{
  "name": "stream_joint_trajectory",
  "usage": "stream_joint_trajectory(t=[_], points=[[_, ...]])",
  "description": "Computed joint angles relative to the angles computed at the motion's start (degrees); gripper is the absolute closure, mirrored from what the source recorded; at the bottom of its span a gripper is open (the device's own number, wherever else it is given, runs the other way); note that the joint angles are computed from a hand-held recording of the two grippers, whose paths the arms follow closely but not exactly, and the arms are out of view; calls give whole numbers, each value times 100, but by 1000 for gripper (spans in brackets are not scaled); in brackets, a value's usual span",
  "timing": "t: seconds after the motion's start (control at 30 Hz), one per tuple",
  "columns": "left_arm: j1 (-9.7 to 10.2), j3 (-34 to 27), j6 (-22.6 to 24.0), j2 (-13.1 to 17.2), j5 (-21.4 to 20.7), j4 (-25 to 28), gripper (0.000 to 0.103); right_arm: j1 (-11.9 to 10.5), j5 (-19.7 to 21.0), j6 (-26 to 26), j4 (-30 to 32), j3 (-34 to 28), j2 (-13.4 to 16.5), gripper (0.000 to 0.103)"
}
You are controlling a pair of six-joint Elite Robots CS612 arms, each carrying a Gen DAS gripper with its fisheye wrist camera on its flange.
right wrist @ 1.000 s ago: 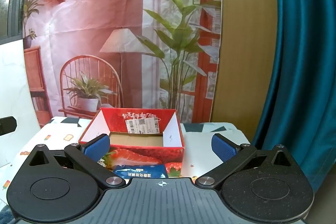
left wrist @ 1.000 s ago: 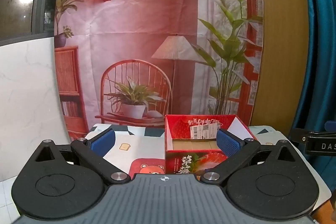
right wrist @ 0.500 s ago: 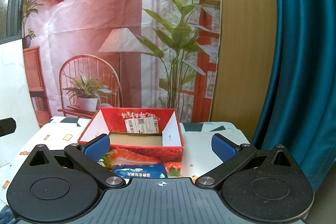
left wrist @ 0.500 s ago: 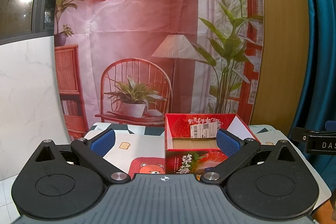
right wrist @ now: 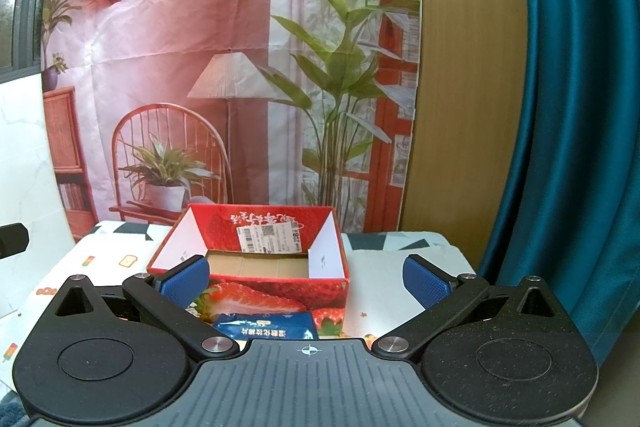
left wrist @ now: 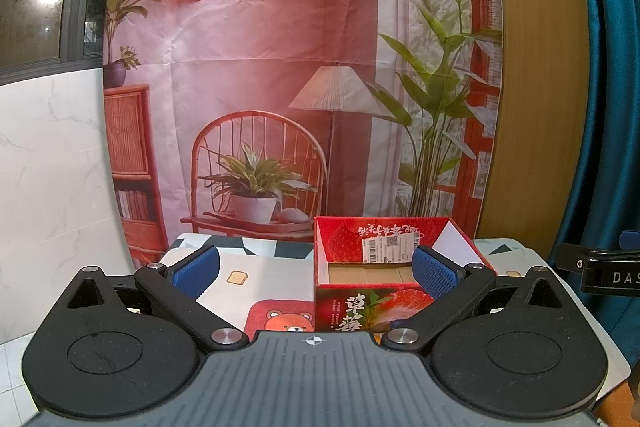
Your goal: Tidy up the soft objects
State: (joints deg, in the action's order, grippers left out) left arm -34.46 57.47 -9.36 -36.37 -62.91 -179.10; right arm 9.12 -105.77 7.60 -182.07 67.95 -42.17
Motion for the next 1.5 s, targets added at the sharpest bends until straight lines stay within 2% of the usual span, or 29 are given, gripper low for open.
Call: stream_joint_trajectory(t=[1.1, 1.5], points=[[-20, 70, -74, -4, -20, 18, 0, -12, 17, -1, 54, -18, 4, 0], [20, 39, -293, -29, -165, 342, 0, -36, 133, 6, -32, 20, 18, 0]])
